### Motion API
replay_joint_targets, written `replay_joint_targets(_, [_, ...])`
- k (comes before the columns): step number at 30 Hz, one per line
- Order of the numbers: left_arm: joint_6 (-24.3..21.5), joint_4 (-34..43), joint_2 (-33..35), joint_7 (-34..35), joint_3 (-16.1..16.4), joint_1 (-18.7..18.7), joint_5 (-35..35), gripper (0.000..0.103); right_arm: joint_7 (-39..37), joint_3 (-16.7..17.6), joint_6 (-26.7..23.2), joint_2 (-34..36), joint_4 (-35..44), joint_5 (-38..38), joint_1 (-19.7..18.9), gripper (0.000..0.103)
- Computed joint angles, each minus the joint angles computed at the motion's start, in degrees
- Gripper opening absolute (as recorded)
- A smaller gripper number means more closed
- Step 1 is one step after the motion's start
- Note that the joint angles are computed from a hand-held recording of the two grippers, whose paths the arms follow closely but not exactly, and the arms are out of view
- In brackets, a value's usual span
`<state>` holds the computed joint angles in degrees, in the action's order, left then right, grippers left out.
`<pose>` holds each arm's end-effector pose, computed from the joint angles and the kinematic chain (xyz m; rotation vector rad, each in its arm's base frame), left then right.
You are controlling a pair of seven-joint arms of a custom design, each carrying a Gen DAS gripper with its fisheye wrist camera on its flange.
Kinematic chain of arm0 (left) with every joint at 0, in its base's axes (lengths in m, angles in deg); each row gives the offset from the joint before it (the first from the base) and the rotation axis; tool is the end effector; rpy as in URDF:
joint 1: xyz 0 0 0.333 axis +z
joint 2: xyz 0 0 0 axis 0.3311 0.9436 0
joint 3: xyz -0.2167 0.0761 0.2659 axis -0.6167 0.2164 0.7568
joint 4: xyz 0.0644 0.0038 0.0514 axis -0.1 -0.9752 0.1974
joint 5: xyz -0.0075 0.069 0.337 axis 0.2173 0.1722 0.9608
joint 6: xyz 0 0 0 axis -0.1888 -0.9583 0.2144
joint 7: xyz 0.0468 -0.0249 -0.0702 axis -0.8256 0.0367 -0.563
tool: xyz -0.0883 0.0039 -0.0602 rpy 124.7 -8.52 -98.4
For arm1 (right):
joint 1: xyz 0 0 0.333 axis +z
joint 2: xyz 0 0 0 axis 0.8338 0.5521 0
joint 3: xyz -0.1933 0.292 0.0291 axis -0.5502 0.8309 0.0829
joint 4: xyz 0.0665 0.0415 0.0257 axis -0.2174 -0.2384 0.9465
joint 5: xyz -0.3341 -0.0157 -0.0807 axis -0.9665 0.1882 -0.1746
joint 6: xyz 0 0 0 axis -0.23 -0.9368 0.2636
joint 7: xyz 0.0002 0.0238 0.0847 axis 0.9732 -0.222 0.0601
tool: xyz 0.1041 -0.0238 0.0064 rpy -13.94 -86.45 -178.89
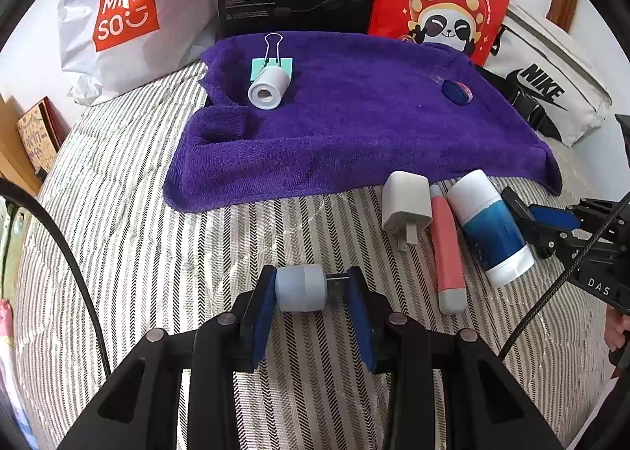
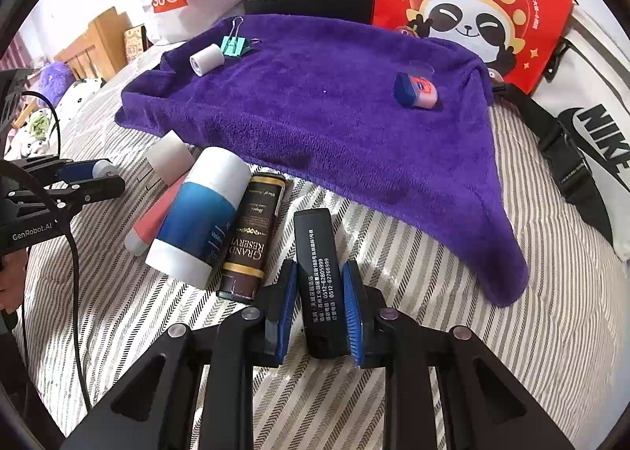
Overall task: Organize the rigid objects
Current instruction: 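Carry the white cylinder and black stick over the purple towel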
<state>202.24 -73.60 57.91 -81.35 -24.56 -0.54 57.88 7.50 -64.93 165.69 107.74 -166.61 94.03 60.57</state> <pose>0.4829 -0.2771 0.3481 -2.1502 1.7007 -0.4871 0.5876 0.0821 0.3357 -2.5073 1.0426 -0.2283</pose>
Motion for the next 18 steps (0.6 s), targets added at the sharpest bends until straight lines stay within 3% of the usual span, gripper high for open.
replay_joint_targets(7, [-2.3, 2.2, 1.3, 1.2, -0.2, -0.5, -0.3, 0.034, -1.8, 1.0, -0.3, 0.9, 1.1, 1.4, -0.7, 0.024])
replay_joint_targets(12, [4.1, -0.4, -0.1, 0.3, 0.5, 0.9, -0.4, 0.034, -0.5, -0.1, -2.9, 0.4, 1.6, 0.2, -0.4, 0.023])
replay_joint_targets(18, [3.6, -1.4, -2.6, -0.2, 0.7, 1.1, 0.6, 0.034, -2.3, 0.0, -5.0, -1.6, 0.8, 3.9, -1.5, 0.023])
